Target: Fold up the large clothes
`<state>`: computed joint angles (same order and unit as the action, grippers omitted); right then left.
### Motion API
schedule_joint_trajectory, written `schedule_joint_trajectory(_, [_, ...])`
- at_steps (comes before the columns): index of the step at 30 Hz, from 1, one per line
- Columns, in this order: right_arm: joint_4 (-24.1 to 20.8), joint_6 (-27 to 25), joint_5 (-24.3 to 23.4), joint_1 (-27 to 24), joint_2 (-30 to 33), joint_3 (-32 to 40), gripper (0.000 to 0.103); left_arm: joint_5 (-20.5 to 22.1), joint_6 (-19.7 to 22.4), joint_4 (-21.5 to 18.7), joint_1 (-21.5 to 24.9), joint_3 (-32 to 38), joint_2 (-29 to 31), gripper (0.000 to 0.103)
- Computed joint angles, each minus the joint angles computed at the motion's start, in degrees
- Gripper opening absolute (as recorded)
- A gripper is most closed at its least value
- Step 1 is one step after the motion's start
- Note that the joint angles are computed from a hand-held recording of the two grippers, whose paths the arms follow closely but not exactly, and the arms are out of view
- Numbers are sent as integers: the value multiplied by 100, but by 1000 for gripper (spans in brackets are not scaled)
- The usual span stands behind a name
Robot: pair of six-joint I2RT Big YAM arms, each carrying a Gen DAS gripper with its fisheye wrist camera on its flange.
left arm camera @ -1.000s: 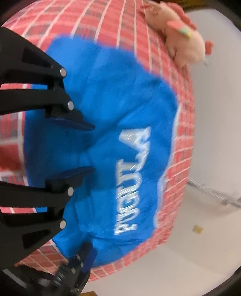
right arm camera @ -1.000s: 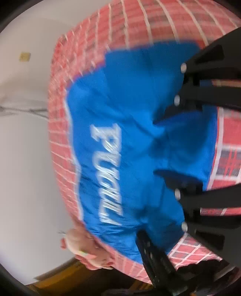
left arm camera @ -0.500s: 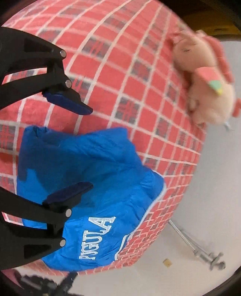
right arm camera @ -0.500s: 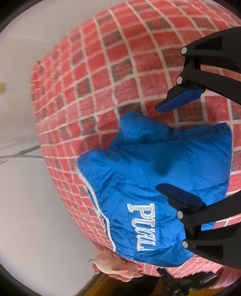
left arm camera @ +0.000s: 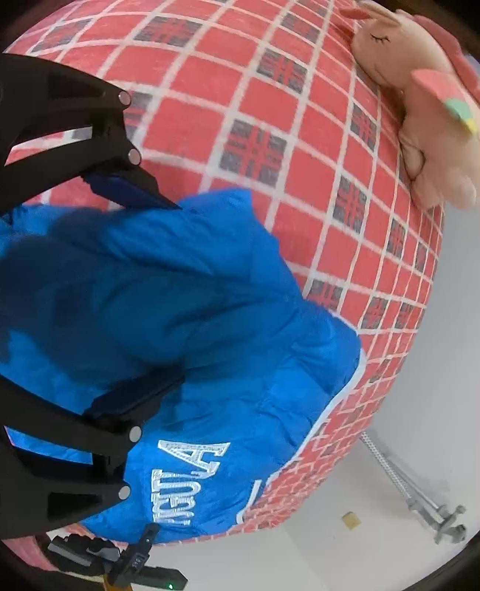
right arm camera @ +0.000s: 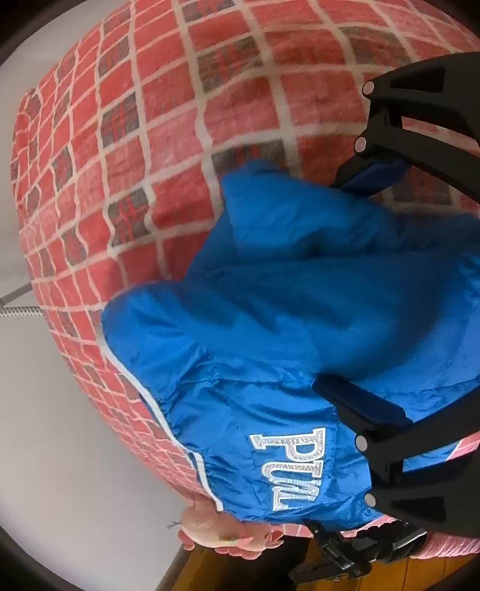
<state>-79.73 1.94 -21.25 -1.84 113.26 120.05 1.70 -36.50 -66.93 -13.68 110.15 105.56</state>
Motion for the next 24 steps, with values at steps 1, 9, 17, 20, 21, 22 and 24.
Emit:
schedule_joint_trajectory(1, [88, -6, 0, 19, -31, -53, 83, -10, -55, 25, -11, 7, 11, 74])
schedule_joint_trajectory(9, [436, -10, -589, -72, -570, -502, 24, -386, -299, -170, -198, 253, -112, 14])
schedule_joint_trajectory(17, [-11, -466, -1217, -248, -1418, -785, 18, -654, -301, -338, -565, 176, -754, 11])
schedule_joint_trajectory(20, [-333, -778, -1381, -388, -1893, -1155, 18, -655, -399, -399, -750, -195, -1272, 11])
schedule_joint_trajectory(21, [-427, -845, -1407, -421, -2008, -1256, 18, -678, -408, -437, -830, -331, -1448, 11])
schedule_joint_trajectory(22, [-541, -929, -1426, -466, -2110, -1348, 18, -698, -417, -462, -907, -458, -1596, 11])
schedule_joint_trajectory(24, [-753, -1134, -1424, -561, -2470, -1745, 18, -744, -458, -545, -1070, -722, -1904, 11])
